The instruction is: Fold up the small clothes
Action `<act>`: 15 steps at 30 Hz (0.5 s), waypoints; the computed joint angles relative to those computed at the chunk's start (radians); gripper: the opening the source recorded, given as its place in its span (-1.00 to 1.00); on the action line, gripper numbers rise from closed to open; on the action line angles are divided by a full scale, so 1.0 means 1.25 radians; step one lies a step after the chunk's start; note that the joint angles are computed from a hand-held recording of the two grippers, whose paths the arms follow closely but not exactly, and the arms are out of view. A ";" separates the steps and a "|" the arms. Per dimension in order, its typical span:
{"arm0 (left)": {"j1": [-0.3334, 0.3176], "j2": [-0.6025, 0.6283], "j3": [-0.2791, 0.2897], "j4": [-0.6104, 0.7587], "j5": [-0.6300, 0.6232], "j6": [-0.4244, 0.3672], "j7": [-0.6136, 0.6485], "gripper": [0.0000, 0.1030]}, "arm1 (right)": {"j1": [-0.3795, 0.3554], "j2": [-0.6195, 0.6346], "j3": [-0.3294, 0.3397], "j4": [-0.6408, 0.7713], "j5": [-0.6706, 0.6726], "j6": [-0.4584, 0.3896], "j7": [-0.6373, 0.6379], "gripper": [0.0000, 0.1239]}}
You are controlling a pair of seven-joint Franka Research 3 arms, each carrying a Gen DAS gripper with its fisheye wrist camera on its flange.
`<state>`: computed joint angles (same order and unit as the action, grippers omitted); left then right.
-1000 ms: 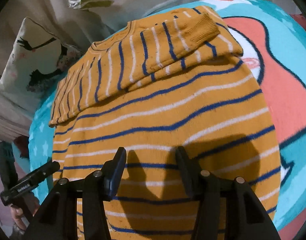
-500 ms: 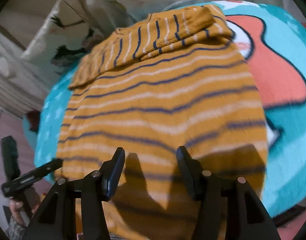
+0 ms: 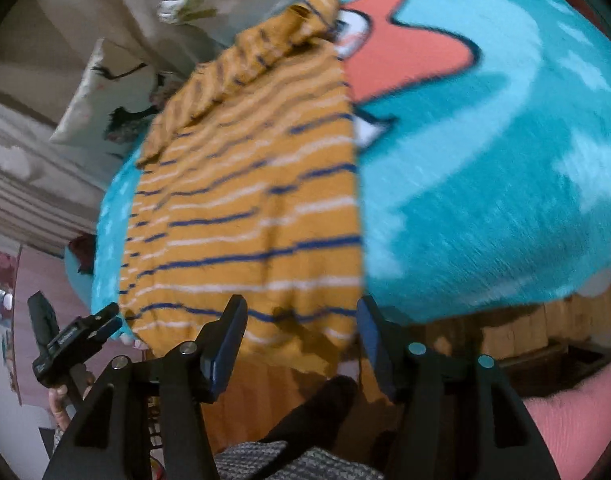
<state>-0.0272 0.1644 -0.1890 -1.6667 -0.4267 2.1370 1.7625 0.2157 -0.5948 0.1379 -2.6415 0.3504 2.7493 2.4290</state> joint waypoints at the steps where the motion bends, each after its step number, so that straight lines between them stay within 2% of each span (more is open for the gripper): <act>1: 0.003 0.005 -0.002 0.001 -0.018 -0.010 0.006 0.38 | 0.003 -0.001 -0.003 -0.007 0.007 0.003 0.003 -0.01; 5: 0.017 0.026 -0.011 -0.001 -0.098 -0.062 0.035 0.43 | 0.047 0.024 -0.042 -0.013 0.055 0.051 -0.044 -0.01; 10: 0.010 0.039 -0.016 -0.006 -0.088 -0.089 0.039 0.43 | 0.070 0.087 -0.067 0.023 0.101 0.070 -0.104 0.08; 12: 0.010 0.040 -0.018 0.000 -0.086 -0.105 0.050 0.41 | 0.101 0.107 -0.089 0.026 0.151 0.091 -0.136 0.09; 14: 0.007 0.040 -0.020 0.012 -0.077 -0.127 0.061 0.04 | 0.132 0.121 -0.105 0.025 0.205 0.116 -0.169 0.09; 15: 0.004 0.047 -0.019 0.026 -0.066 -0.138 0.057 -0.26 | 0.156 0.127 -0.119 0.024 0.242 0.132 -0.195 0.09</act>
<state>-0.0225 0.2225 -0.2134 -1.6348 -0.5089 1.9645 1.8342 0.4106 -0.4363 -0.0108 -2.6118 0.6523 2.9147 2.1851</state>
